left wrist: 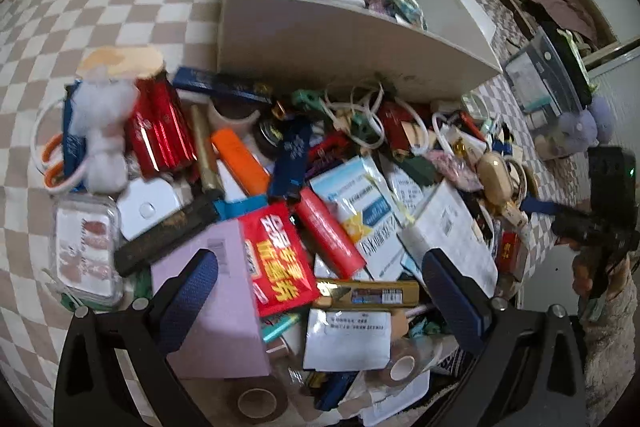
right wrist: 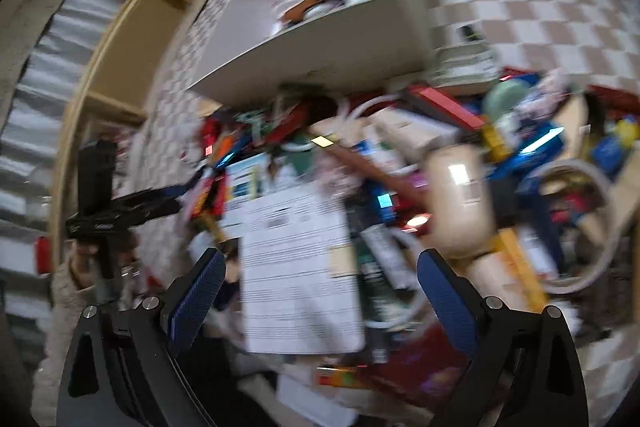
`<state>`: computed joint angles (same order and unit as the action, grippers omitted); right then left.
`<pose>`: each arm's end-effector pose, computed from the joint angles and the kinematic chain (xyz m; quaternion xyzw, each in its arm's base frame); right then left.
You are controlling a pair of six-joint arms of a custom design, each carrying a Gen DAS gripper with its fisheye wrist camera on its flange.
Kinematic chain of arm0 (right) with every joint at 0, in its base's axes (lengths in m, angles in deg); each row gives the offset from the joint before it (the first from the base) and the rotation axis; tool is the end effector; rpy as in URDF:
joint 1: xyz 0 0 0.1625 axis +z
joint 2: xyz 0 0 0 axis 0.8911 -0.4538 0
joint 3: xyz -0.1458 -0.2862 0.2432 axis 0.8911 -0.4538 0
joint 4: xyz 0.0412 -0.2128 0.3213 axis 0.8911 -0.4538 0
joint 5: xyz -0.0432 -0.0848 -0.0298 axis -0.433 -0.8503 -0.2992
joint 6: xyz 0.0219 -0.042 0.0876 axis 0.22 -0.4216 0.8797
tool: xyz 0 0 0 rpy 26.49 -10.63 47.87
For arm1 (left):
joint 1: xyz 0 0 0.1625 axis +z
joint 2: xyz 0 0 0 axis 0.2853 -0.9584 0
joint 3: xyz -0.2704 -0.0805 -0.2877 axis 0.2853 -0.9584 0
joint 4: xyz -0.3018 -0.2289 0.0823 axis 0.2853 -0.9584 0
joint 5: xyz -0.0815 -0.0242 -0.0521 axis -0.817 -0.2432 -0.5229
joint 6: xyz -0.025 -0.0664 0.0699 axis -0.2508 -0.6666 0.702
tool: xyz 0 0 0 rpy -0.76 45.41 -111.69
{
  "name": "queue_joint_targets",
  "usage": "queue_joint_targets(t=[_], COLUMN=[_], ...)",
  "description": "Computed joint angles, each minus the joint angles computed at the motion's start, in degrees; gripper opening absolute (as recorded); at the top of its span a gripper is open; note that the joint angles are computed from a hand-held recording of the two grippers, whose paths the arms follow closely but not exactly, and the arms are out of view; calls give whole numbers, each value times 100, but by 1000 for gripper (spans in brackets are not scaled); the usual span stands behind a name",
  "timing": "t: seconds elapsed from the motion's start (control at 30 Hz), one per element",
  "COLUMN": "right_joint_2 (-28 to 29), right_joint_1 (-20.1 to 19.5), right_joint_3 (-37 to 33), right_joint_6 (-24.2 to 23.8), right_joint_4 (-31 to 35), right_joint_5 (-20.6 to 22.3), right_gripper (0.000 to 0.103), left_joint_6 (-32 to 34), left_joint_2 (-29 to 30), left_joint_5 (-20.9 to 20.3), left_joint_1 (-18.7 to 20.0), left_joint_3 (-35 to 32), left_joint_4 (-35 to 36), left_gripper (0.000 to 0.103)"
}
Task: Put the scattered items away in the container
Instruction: 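Move both open tools back down over the remaining pile of items, then grasp the black cylindrical tube with the left tool while the right tool grasps the beige KINYO earbud case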
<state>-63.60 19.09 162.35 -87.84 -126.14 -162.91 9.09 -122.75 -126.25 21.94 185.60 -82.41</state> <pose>0.0766 -0.3457 0.2603 0.0487 -0.9938 0.0759 0.0651 -0.2115 -0.3805 0.1648 0.1248 0.9728 -0.0452 0.1897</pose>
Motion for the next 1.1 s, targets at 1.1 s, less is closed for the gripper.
queue_joint_targets(t=[1.1], right_joint_2=[251], right_joint_1=[-126], right_joint_3=[-157], right_joint_6=[-275], right_joint_4=[-771], right_joint_5=[-799], right_gripper=[95], left_joint_6=[-1975], left_joint_2=[0], left_joint_5=[894], left_joint_1=[643], left_joint_3=[-296], left_joint_4=[1194], left_gripper=[103])
